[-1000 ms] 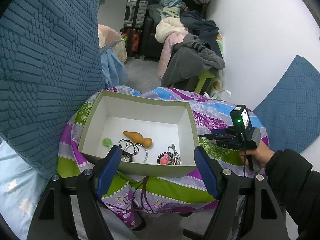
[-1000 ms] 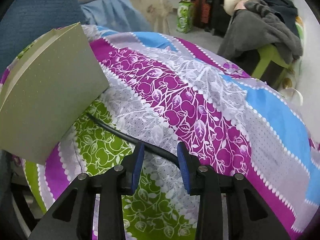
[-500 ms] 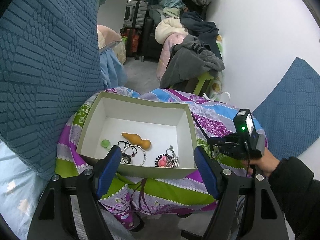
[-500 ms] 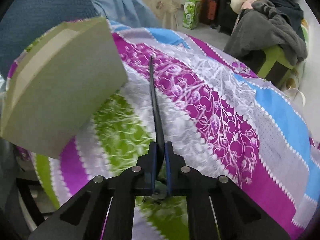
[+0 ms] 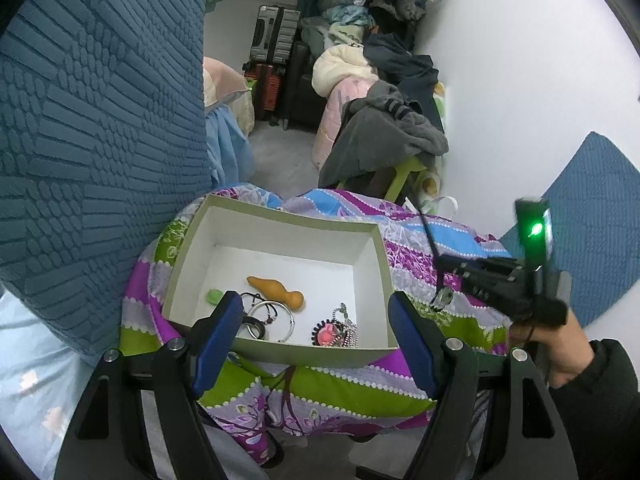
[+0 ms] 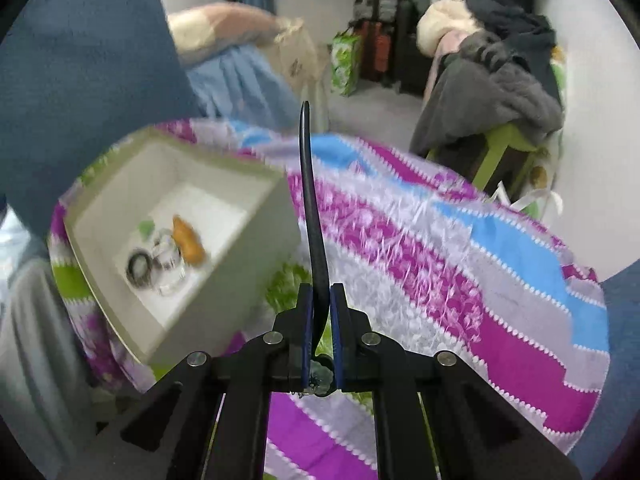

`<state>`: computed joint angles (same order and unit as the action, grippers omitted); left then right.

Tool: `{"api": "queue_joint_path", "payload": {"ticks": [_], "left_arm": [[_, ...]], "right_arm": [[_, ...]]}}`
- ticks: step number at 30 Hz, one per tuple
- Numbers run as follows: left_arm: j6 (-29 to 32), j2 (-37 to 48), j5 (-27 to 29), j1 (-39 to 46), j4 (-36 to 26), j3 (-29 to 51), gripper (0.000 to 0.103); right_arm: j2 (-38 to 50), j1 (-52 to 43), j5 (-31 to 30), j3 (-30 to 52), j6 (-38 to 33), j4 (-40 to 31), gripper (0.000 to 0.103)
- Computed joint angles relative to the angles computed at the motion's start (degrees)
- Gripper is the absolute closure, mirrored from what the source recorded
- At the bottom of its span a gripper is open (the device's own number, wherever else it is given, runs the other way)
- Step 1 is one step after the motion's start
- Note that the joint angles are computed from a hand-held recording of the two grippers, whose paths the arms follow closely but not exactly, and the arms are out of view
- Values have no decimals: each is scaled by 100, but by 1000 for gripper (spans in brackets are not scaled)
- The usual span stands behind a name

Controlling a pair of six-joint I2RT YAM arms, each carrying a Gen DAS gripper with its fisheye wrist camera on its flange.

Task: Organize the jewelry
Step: 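Lift and carry the black cord over the white box with the right tool, then open the right tool to drop the black cord into the box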

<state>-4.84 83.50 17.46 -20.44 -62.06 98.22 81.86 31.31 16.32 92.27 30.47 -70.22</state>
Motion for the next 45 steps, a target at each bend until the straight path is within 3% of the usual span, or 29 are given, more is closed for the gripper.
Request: {"api": "queue_joint_path", "payload": {"ticks": [7, 10, 16, 25, 27, 30, 34, 40, 45], "left_arm": [[113, 2, 38, 196, -89, 196, 28], [214, -18, -38, 230, -97, 229, 28], [248, -41, -27, 348, -153, 263, 28], [277, -37, -146, 356, -193, 336, 27], [245, -17, -170, 338, -198, 397, 27], [239, 21, -284, 274, -239, 522, 27], [223, 125, -408, 192, -370, 831, 26], [243, 302, -503, 111, -637, 1435, 24], [228, 382, -660, 50, -905, 1972, 24]], "right_arm": [[810, 201, 229, 1277, 527, 209, 97], [1055, 311, 207, 1403, 716, 506, 97], [1480, 454, -71, 864, 1089, 1121, 97], [1267, 536, -335, 71, 1380, 1501, 95], [1236, 538, -309, 251, 1294, 1338, 93], [1151, 592, -94, 552, 1233, 1119, 79], [1076, 743, 254, 1225, 1232, 614, 76], [1108, 1205, 1101, 2723, 1428, -366, 59], [1533, 1871, 2120, 4489, 1796, -1581, 42]]}}
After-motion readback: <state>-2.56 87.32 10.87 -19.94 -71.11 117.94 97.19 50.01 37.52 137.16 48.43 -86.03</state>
